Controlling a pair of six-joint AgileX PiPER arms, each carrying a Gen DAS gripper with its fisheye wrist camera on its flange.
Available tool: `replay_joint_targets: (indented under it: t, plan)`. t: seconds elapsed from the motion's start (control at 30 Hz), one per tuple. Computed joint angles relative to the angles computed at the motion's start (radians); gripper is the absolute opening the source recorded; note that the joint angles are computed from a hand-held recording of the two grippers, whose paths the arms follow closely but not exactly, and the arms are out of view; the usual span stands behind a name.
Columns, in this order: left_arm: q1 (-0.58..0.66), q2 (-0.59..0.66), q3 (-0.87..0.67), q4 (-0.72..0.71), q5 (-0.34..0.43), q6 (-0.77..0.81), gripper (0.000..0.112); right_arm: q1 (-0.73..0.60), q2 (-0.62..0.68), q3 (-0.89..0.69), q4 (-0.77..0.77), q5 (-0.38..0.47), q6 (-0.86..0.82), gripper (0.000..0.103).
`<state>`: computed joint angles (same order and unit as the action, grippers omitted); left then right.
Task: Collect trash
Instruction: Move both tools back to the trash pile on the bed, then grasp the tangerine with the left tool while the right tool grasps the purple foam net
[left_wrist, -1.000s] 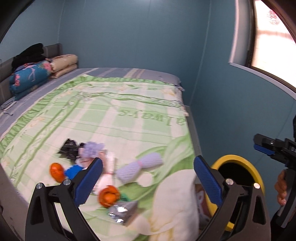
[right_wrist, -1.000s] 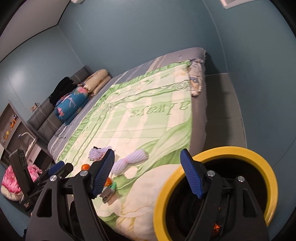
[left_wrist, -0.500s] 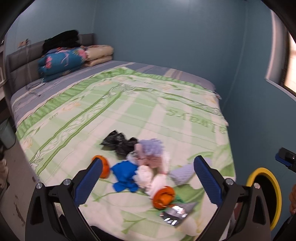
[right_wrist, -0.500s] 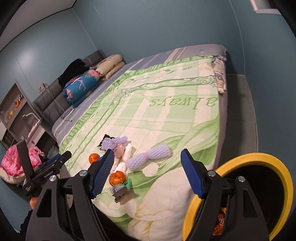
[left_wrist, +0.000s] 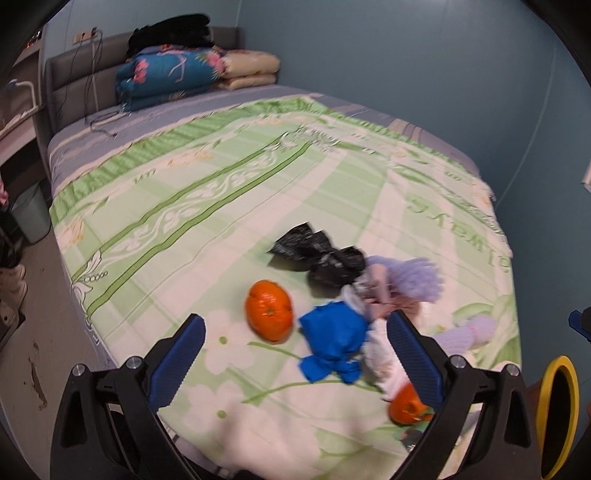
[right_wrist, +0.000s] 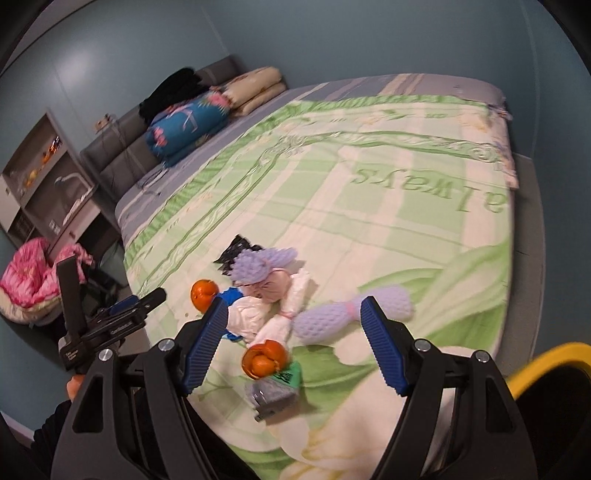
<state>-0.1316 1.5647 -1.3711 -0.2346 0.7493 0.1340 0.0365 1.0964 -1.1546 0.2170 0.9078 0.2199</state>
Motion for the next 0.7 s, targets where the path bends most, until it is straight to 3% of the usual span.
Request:
replay_joint_targets:
  t: [0.23, 0.7]
  plan:
    - [0.054, 0.134, -0.051, -0.010, -0.004, 0.004, 0.095, 0.106, 0.212, -0.076, -0.018, -0.081, 0.018, 0.070]
    - [0.069, 0.351, -0.203, -0.011, 0.037, -0.003, 0.095, 0.137, 0.511, -0.267, -0.006, -0.098, 0.023, 0.070]
